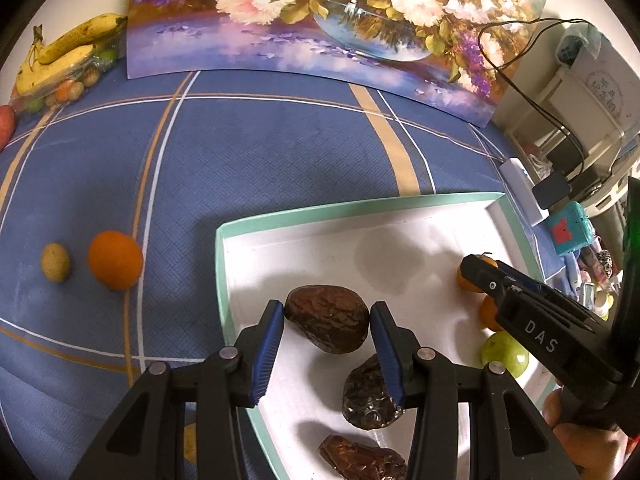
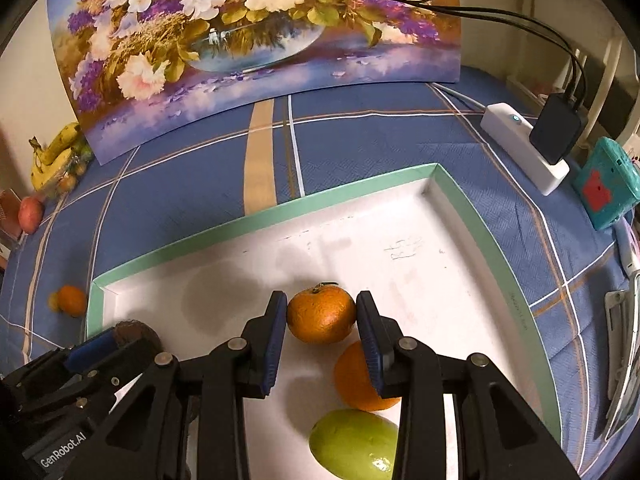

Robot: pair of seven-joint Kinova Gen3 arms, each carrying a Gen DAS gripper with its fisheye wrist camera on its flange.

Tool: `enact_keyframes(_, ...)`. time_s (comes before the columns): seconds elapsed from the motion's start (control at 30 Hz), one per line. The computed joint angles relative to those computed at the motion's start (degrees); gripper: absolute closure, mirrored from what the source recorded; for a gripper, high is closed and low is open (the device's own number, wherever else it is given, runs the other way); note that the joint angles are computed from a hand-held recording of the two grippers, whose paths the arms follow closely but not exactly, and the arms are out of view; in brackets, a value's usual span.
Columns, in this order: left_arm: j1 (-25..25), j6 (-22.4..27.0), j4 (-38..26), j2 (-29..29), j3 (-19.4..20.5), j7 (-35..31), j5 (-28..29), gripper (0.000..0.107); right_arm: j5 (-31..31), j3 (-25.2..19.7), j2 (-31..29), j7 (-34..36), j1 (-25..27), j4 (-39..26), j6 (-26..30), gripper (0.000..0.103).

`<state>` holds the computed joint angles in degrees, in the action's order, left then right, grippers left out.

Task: Organize fruits
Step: 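Lower the wrinkled date into the tray and open the left tool, then move both open tools back toward the remaining fruits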

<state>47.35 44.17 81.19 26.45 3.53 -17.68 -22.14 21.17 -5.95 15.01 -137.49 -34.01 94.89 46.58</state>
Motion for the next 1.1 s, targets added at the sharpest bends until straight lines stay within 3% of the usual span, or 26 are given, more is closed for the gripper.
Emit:
enact_keyframes(0.33, -0.6, 1.1, -1.0, 0.3, 0.6, -1.8, 1.2, 0.059, 0.3, -0.1, 0.1, 0.0, -0.3, -0.2, 0.6, 0.065)
enact_keyframes(0.57, -0.3, 2.0, -1.7, -0.3, 0.7, -2.2, 1.2, 0.052, 1.0, -0.1, -0.2, 0.2, -0.7, -1.3, 1.9, 0.065)
enact_keyframes(1.1, 1.6, 8.3, -2.9, -4.6, 1.2, 2.3, -3.7, 0.052, 4.5, -2.2, -3.7, -1.6, -3.5, -8.2, 11.4, 0.065)
